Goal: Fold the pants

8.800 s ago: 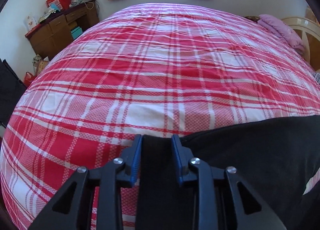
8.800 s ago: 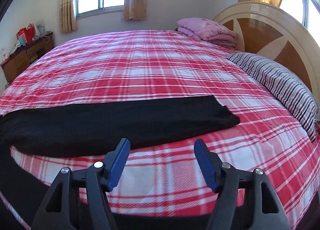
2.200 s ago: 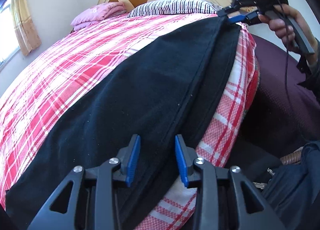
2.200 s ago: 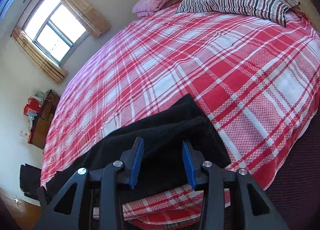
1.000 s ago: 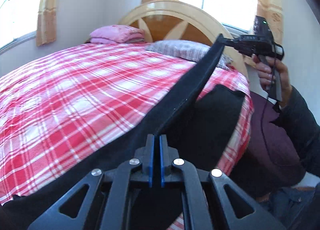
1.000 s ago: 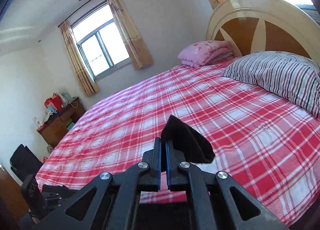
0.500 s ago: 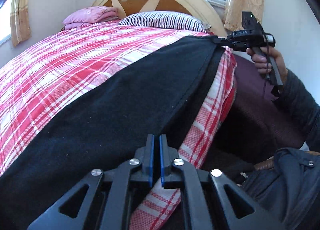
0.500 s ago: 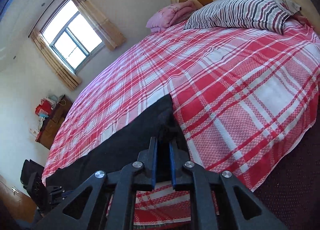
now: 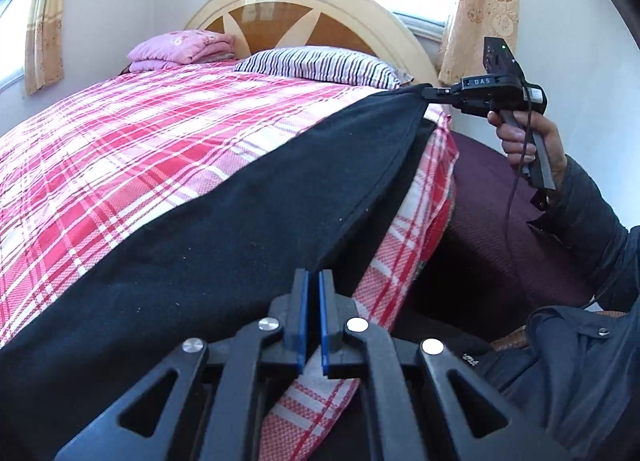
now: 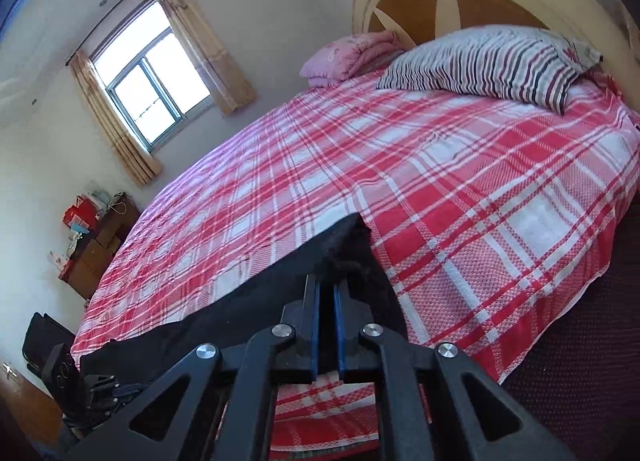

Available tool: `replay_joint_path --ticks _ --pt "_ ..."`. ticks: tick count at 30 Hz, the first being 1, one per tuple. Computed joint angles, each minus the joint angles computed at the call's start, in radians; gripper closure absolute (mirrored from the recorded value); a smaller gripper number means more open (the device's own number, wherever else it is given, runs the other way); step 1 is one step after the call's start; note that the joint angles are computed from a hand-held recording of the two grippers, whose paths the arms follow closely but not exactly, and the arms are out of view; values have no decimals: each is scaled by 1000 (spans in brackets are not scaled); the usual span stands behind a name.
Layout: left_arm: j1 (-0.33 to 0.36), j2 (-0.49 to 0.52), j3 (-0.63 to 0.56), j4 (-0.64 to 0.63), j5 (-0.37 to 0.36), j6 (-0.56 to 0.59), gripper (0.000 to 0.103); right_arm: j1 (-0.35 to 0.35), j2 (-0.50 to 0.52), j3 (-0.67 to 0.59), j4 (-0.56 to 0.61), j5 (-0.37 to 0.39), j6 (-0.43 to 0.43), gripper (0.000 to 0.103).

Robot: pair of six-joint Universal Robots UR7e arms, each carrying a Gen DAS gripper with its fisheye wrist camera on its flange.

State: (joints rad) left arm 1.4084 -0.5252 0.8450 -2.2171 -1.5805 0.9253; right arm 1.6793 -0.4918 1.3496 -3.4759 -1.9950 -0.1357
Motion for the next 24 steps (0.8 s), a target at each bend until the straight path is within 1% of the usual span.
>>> replay_joint_path --ticks 2,4,7,10,12,16,17,19,22,24 --pt "2 -9 8 4 -9 12 97 9 -1 6 2 -16 -5 97" --pt "4 -9 2 28 -6 23 97 10 4 2 16 -54 2 97" --pt "3 9 -20 75 29 27 97 -9 5 -9 82 -80 63 97" --pt "2 9 -11 88 54 42 98 -31 -16 10 142 -56 121 97" --pt "1 10 -6 85 70 45 98 -34 -30 23 163 -46 130 97" --pt "3 8 0 79 71 43 98 -27 -33 39 109 -61 134 95" --pt "3 2 10 68 69 48 98 -24 -27 35 94 -69 126 94" --pt "4 -16 40 31 55 61 98 -10 -4 19 37 -96 81 94" --pt "12 -28 51 -3 16 65 98 21 41 -22 -50 -149 -28 92" --pt "15 -15 24 16 19 43 98 32 60 -37 -102 -149 -81 82"
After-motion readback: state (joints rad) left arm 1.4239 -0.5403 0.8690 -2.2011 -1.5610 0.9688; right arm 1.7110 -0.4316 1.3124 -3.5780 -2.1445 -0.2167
